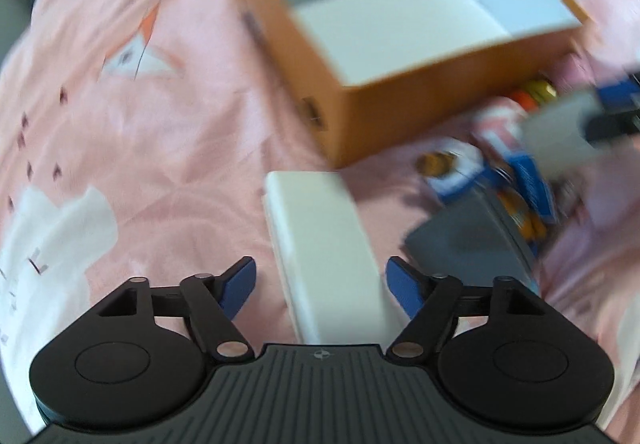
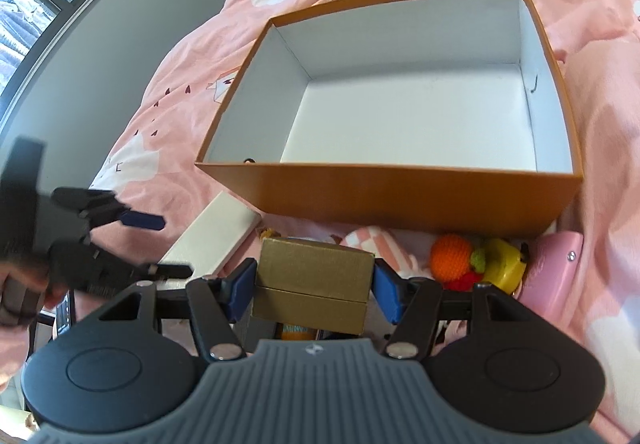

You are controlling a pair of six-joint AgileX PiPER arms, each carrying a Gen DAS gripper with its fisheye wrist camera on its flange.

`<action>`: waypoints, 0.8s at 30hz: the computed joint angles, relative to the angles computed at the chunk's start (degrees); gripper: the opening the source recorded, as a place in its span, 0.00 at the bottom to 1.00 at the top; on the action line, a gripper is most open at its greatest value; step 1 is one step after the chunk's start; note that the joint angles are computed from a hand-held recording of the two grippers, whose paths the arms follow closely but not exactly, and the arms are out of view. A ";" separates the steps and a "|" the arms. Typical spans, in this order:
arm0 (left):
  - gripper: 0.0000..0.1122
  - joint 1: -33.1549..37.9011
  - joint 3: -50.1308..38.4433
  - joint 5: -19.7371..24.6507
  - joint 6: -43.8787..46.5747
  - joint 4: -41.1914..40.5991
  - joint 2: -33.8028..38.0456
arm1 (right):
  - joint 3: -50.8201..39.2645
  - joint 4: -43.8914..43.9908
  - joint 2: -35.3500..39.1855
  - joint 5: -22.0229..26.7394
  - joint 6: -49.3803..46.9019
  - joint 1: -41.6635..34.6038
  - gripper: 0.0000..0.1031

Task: Organize objects
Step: 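Lift and carry the white box and gold box over the orange box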

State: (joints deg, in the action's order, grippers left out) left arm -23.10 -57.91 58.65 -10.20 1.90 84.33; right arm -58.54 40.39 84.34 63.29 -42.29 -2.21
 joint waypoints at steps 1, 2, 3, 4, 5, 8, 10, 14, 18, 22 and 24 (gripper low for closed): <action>0.74 2.17 -0.50 0.16 1.78 -1.94 1.43 | -0.31 0.04 0.42 0.02 -0.02 0.01 0.62; 0.71 4.02 -0.76 0.11 3.35 -3.75 2.73 | -0.62 0.00 0.88 -0.05 0.07 0.06 0.62; 0.68 5.58 -0.96 0.10 4.18 -5.20 3.97 | -1.00 -0.11 1.45 -0.15 0.13 0.08 0.62; 0.68 6.92 -1.08 0.08 4.88 -6.63 5.26 | -1.26 -0.24 1.85 -0.41 0.41 0.34 0.62; 0.68 8.32 -0.57 -0.34 6.26 -8.81 5.82 | -1.68 -0.33 2.46 -0.47 0.47 0.33 0.62; 0.64 11.12 -0.08 -1.68 9.14 -14.11 8.10 | -2.62 -0.47 3.82 -0.61 0.50 0.28 0.62; 0.61 11.80 0.23 -2.80 10.39 -16.30 9.65 | -3.38 -0.67 4.77 -0.77 0.74 0.45 0.62; 0.50 12.02 0.67 -4.40 11.19 -19.21 11.42 | -4.49 -0.84 6.41 -0.98 1.21 0.61 0.62; 0.34 8.39 1.28 -5.01 7.53 -16.14 7.84 | -5.19 -0.81 7.10 -0.52 1.41 0.48 0.62; 0.32 3.89 2.21 -5.35 3.08 -12.48 2.16 | -5.56 -0.84 7.09 -0.31 1.24 0.35 0.62; 0.31 1.72 3.36 -6.11 -0.12 -10.31 -0.54 | -5.64 -0.42 6.90 0.01 0.75 0.15 0.62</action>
